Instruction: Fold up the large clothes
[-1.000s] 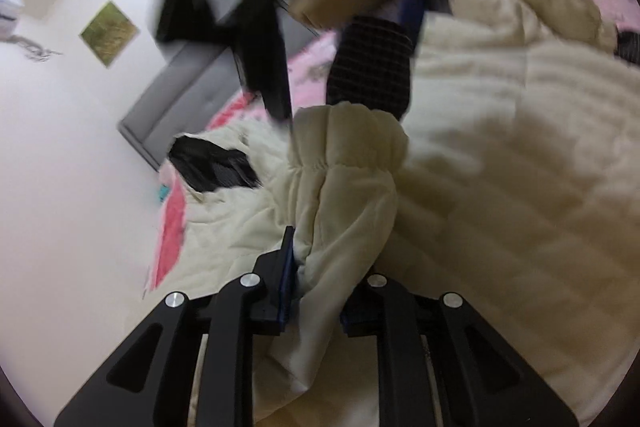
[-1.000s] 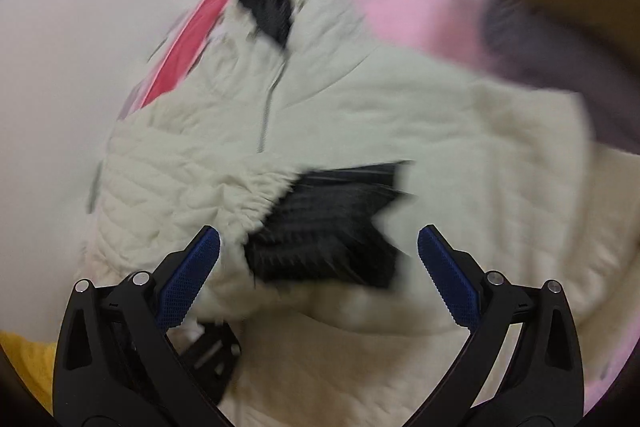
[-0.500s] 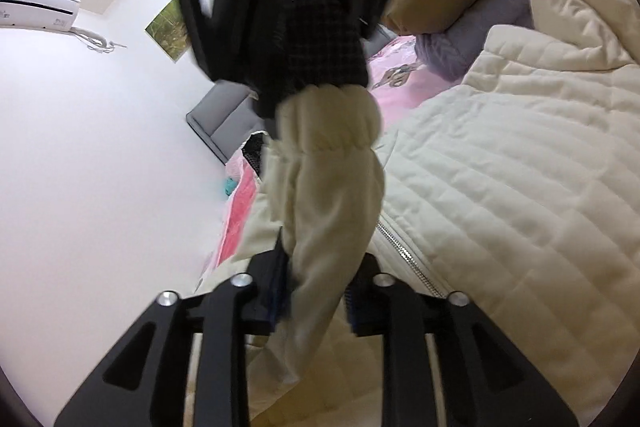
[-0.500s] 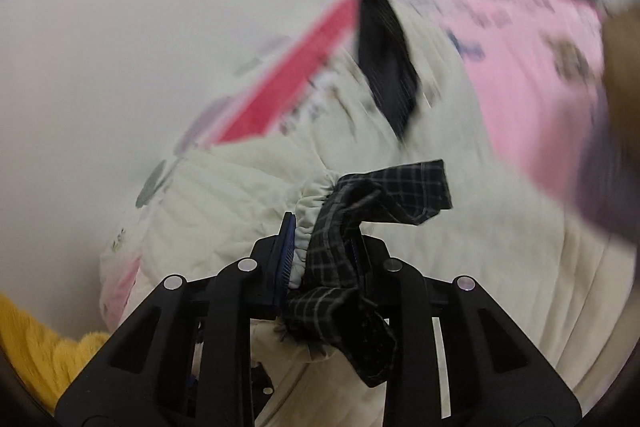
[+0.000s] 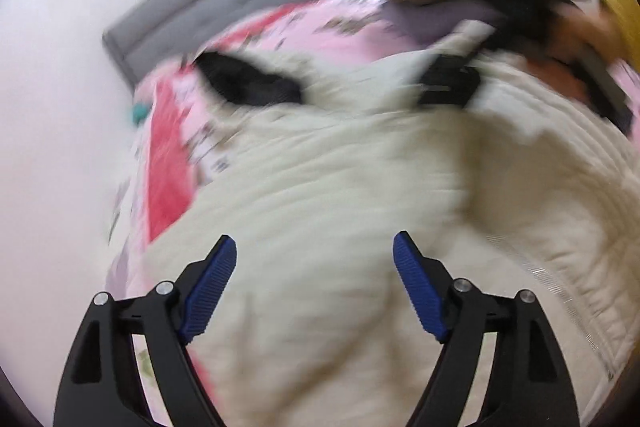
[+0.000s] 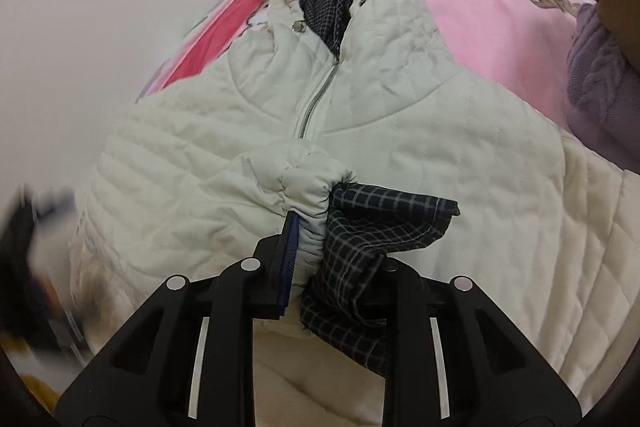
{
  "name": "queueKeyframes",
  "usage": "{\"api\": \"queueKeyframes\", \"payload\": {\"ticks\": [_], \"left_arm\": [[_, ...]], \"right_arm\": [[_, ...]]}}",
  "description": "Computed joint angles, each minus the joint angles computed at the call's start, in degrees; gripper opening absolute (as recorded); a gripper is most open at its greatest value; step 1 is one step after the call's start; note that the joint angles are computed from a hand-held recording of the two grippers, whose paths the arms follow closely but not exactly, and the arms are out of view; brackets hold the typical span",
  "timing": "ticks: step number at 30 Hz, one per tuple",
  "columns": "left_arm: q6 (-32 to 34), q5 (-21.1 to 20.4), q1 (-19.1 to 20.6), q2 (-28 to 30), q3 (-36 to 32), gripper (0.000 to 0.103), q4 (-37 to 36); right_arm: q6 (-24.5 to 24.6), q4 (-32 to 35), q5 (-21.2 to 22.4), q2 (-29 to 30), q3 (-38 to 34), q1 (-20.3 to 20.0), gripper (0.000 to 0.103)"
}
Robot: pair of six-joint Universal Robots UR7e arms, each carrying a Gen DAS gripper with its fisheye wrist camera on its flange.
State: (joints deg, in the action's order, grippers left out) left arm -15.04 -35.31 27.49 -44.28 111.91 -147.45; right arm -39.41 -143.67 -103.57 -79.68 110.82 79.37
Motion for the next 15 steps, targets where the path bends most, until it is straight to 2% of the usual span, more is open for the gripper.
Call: {"api": "queueKeyframes", "payload": {"ticks": [3,5,6,7,9,10,11,15], "left_arm": [[10.9,-0.3,6.5,-2.1,-4.2,0.079,-2.0],[20.6,0.0,10.7,-1.1,-8.6,0.079,-3.9],[22.7,-2.0,12.7,-0.8,-11.5,0.079,-1.9],[23.8,-5.1,15.4,0.2,-15.8,0.078,2.4],[22.4,-9.8,17.9,0.6,-21.0,0.074,11.1],[21.7,-12.2,19.0,1.1,-23.3,0.074,15.4],[21.0,-14.6,19.1,0.6,-23.6,0.074,18.4],[21.9,-19.3,18.4,-0.2,-21.9,0.074,22.0]], "right_arm": [[1.3,0.2,-0.5,-0.1,0.3,0.0,0.029],[1.5,-1.0,-1.8,-1.3,1.5,-0.2,0.041],[2.0,-1.3,-2.0,-1.5,1.7,-0.3,0.043],[2.6,-0.9,-1.8,-1.9,1.8,-0.6,0.045],[3.4,-0.3,-2.1,-2.5,1.9,-0.7,0.046],[3.4,-0.6,-2.7,-2.6,2.1,-0.6,0.051],[3.1,-1.7,-4.2,-2.6,2.4,-0.3,0.059],[2.8,-1.2,-5.1,-3.0,2.7,-0.2,0.059]]}}
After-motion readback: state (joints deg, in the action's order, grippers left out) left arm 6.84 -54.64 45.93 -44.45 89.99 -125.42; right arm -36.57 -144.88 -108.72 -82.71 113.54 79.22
